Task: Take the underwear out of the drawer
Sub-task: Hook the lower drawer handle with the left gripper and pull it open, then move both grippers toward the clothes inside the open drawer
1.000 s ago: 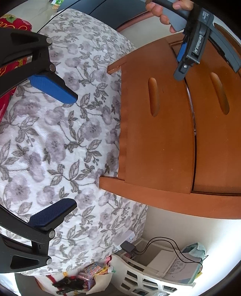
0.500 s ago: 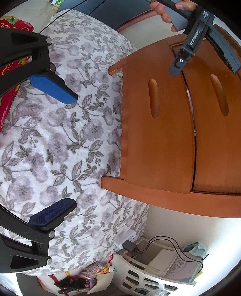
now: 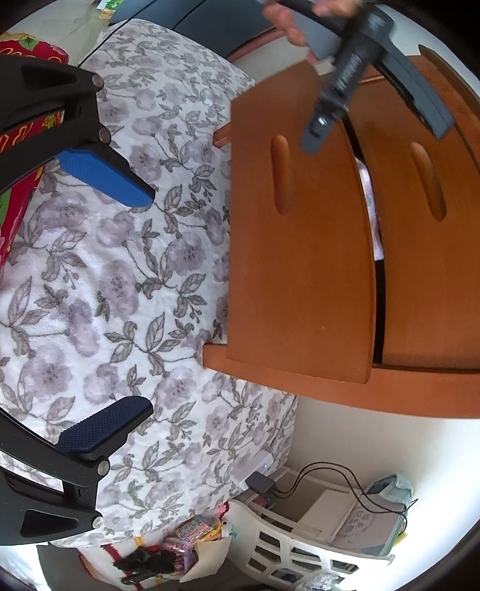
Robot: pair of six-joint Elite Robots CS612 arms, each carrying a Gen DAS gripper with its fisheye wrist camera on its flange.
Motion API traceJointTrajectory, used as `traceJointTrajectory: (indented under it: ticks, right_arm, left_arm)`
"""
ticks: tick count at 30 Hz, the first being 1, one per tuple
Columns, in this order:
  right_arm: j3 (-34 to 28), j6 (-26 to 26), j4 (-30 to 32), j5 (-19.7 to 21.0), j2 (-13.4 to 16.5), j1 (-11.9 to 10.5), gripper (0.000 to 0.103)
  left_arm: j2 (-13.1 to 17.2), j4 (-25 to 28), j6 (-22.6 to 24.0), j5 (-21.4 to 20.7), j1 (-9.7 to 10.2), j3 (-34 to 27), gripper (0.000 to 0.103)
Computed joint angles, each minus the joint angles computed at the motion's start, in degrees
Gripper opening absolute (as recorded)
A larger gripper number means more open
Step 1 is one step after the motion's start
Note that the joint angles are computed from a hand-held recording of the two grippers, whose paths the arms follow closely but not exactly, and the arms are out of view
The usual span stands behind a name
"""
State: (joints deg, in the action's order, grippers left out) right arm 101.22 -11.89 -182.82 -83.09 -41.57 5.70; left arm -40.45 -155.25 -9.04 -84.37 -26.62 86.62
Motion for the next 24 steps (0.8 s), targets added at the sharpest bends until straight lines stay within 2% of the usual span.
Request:
traceJointTrajectory:
  ticks: [5, 14, 19, 24]
  right_arm:
    - [0.41, 0.22, 0.39, -0.06, -0.49, -0.09, 0.103]
    - [2.85, -0.46, 0.35, 0.13, -2.11, -0.4, 0.103]
    - [4.36, -0.63, 0.38, 0.41, -3.04, -0.65, 0.103]
    - [5.48, -0.55, -0.42, 0.55, -3.74, -0.75, 0.103]
  left_arm:
    - [-1.47, -3.4, -2.11, -2.74, -0.34, 2.73, 0.103]
    - [-3.57, -5.06, -2.46, -3.2, -1.48, 6.11, 0.103]
    - [-4.25, -9.37, -3.24, -3.82, -1.96, 9.79, 0.103]
    - [-4.81, -11.25, -4.05, -5.05, -2.34, 11.41, 0.103]
